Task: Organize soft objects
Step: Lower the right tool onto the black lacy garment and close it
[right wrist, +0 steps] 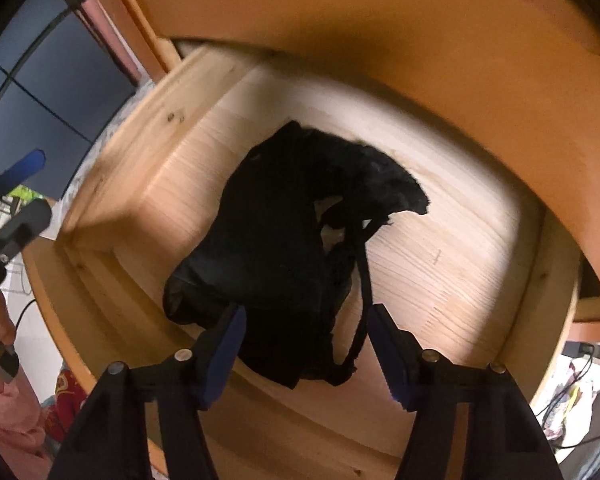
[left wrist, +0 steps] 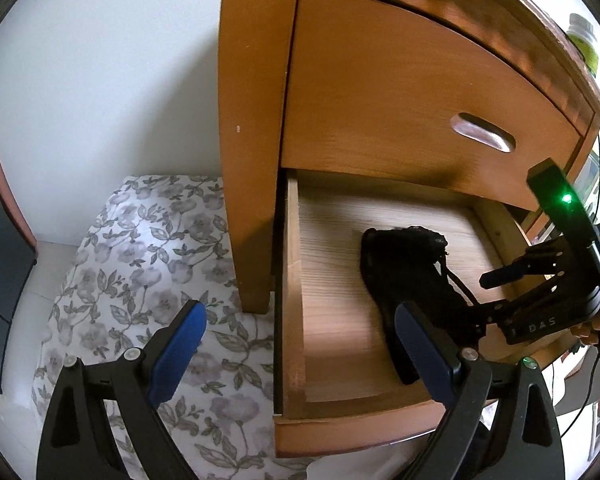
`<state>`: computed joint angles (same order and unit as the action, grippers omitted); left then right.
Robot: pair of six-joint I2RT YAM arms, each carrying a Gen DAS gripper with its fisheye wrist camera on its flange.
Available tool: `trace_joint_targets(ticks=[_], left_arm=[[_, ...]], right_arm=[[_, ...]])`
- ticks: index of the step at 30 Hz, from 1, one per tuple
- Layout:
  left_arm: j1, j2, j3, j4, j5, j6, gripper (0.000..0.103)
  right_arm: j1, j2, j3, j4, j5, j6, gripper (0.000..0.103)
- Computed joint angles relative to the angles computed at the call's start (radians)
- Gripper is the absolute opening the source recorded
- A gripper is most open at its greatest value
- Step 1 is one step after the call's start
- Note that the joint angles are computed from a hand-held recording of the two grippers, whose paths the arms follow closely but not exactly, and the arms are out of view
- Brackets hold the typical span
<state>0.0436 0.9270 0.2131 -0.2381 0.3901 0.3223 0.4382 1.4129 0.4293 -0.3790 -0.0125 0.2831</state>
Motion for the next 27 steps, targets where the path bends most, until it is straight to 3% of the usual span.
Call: trace_joint_targets(ticks=[12, 23, 27], left_arm=[[0.041, 0.067, -0.001, 0.05, 0.017, 0.023, 0.096], [0.058, 0.103, 0.002, 0.076, 0.025, 0.029, 0.096], [0.061, 0.11, 0.004, 0.077, 0.027, 0.029, 0.096]], right_arm=[[-0.033, 0.291, 0.108, 0.067, -0.021, -0.067, 0.067], [0.017, 0.382, 0.186, 0.034, 0.007, -0.068, 0.062], [0.034, 0.371, 0.18, 0.039, -0.01, -0.066, 0.048]])
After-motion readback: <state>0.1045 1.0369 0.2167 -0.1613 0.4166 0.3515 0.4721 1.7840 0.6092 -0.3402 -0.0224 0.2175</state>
